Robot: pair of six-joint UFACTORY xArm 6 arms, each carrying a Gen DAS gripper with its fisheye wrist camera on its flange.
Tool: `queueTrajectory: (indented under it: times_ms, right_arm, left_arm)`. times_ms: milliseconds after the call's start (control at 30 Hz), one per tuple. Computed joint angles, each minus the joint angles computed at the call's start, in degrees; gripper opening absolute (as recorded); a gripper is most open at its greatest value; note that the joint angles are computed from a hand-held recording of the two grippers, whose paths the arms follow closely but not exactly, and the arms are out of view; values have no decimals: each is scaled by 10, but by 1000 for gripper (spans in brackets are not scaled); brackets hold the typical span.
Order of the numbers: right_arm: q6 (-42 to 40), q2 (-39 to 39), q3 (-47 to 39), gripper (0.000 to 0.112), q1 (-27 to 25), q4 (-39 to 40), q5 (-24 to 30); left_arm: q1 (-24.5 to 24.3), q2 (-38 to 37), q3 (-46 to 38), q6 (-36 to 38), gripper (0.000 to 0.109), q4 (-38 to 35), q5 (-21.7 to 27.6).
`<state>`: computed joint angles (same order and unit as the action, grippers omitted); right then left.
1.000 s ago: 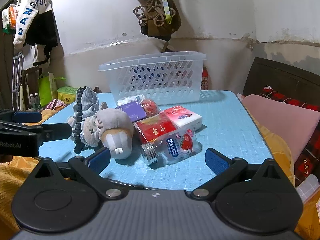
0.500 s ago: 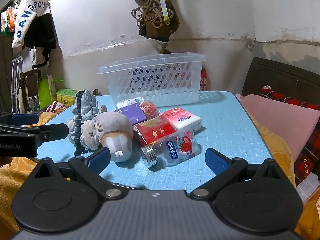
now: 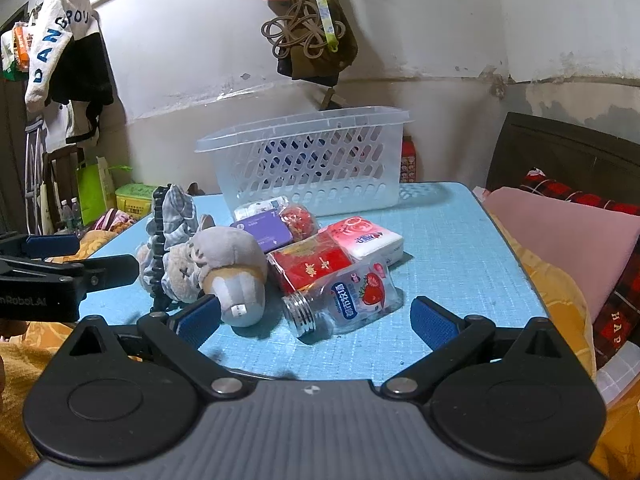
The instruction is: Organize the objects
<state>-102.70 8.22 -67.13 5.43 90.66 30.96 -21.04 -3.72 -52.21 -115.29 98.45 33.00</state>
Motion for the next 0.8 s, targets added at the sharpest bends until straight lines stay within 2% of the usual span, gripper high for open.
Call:
queueTrajectory:
  times_ms: [200, 300, 400, 467, 600, 700, 800]
  right_arm:
    - [20, 6, -4, 103, -14, -10, 41]
    - [-5, 6, -1, 103, -13, 17, 40]
    - [-19, 9, -2, 103, -16, 36, 51]
    - [-28, 13, -5, 103, -19, 48, 60]
    - [-69, 19, -9, 103, -25, 99, 78]
    - [-70, 31, -22, 103, -31, 116, 100]
    - [-67, 44, -40, 103, -28, 121, 97]
  left_arm:
    - [0, 0, 0, -1, 103, 0, 0]
    - [0, -1, 0, -2, 103, 8, -1]
    - [-10, -1, 2, 5, 103, 2, 27]
    - [-10, -2, 3, 8, 103, 2, 28]
    - [6, -23, 10, -8, 103, 22, -1]
    - [28, -47, 8, -20, 102, 34, -14]
    - [81, -35, -46, 40, 99, 1, -63]
